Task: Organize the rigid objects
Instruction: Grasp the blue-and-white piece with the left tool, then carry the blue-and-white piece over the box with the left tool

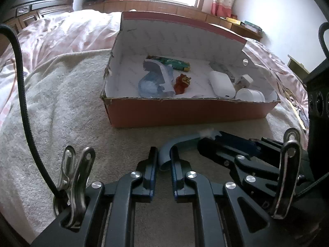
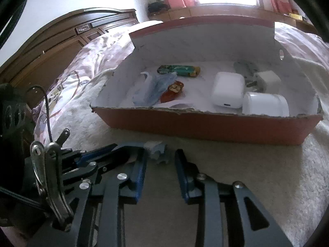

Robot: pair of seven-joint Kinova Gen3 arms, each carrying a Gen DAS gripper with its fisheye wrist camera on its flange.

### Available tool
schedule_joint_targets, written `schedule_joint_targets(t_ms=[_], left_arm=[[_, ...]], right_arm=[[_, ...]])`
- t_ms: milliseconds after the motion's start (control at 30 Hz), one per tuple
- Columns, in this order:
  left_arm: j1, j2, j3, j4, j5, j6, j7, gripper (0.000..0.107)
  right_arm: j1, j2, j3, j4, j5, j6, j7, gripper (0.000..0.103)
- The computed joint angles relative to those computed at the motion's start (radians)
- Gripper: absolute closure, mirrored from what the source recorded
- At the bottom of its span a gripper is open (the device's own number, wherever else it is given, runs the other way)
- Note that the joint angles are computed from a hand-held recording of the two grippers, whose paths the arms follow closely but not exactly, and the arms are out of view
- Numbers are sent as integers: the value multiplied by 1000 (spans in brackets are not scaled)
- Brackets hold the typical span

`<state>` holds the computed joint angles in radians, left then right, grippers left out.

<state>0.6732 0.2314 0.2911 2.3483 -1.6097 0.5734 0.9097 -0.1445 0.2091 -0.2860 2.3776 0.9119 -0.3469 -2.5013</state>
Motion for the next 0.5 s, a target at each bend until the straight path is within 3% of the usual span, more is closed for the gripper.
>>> schedule_joint_targets(t_ms=[100, 300, 500], left_arm=[[14, -5, 5, -1, 14, 20, -10, 95], [45, -38, 17, -1, 47, 57, -35, 95], [66, -60, 23, -29, 76, 92, -104, 95]], right_arm=[[-42, -18, 41, 12, -26, -8, 30, 80], [-28, -73, 41, 54, -73, -44, 89, 81], [-25, -122, 92, 72, -21, -88, 27, 81]])
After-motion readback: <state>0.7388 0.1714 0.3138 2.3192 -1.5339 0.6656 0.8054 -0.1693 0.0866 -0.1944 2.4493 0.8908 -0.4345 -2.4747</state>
